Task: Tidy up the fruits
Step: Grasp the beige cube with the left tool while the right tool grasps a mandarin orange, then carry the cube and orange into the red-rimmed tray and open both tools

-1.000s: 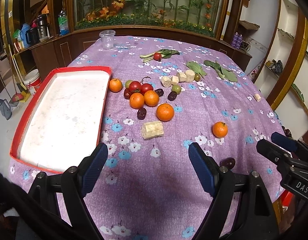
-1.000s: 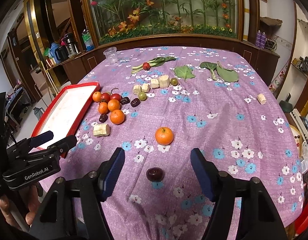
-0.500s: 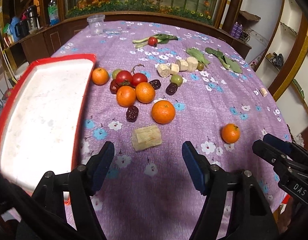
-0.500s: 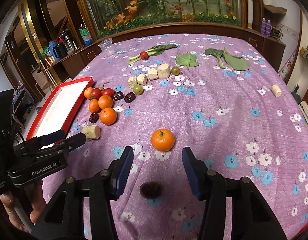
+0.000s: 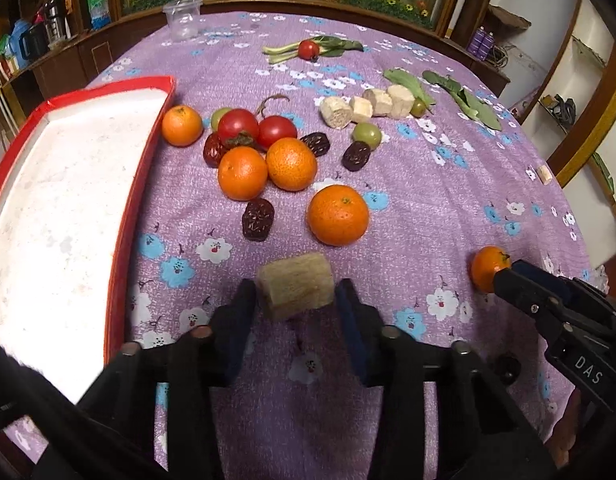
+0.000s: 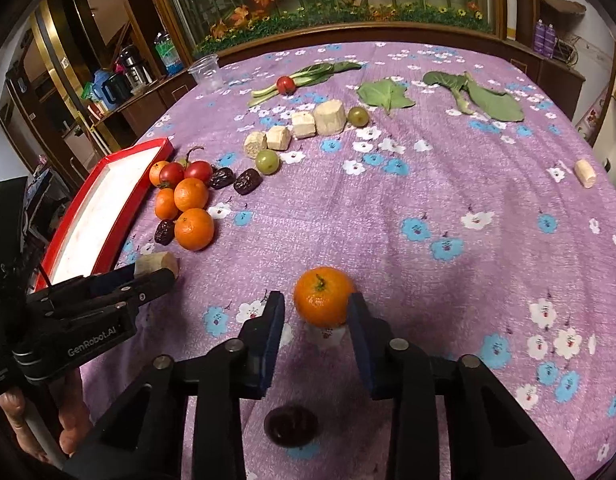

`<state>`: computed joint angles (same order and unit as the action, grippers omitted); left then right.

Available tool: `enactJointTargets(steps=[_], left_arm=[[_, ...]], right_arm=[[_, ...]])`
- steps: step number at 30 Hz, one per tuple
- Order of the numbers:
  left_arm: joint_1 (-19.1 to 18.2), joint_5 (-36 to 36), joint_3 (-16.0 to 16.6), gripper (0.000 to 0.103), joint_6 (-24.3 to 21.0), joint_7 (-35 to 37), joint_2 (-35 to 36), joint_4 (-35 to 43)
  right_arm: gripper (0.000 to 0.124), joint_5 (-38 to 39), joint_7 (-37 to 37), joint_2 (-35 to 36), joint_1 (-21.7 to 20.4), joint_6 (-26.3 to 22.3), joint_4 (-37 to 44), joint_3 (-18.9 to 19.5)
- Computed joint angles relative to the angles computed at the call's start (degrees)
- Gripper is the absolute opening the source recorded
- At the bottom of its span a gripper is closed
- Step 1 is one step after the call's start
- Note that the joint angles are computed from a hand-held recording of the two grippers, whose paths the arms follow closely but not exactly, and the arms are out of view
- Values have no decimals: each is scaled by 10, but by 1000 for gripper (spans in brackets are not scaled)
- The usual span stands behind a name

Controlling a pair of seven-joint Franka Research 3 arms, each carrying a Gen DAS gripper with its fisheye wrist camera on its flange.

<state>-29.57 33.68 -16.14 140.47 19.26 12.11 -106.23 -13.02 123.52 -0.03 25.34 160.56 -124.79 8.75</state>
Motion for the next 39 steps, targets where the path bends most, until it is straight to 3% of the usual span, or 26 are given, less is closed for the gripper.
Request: enactJointTargets(steps=[7,11,16,20,23,31,39], left_arm=[[-1,11,1,36,6,-1,-1,-3],[0,11,1,36,5,1,-1,-2],[-1,19,3,36,5,-7,0,-3],[1,23,4,35,24,-22,-7,-15],[4,28,5,35,39,-40,-20,-29],[15,47,-7,35,47,-90,-95,-80],[56,34,-28,35,-16,-128,-218,-163]], right_arm=[[27,-27,19,7,0,-4,10,-4],[43,23,-23,19,1,-10,20,-3],[35,38,-36,30,9,-3,24,-6],[35,-1,-9,30,18,-10,28,-11],[35,-16,8,15,18,12,14,-12],[35,5,-21,-17,20,27,17,14],[34,108,-145,22,55,26,92,37]])
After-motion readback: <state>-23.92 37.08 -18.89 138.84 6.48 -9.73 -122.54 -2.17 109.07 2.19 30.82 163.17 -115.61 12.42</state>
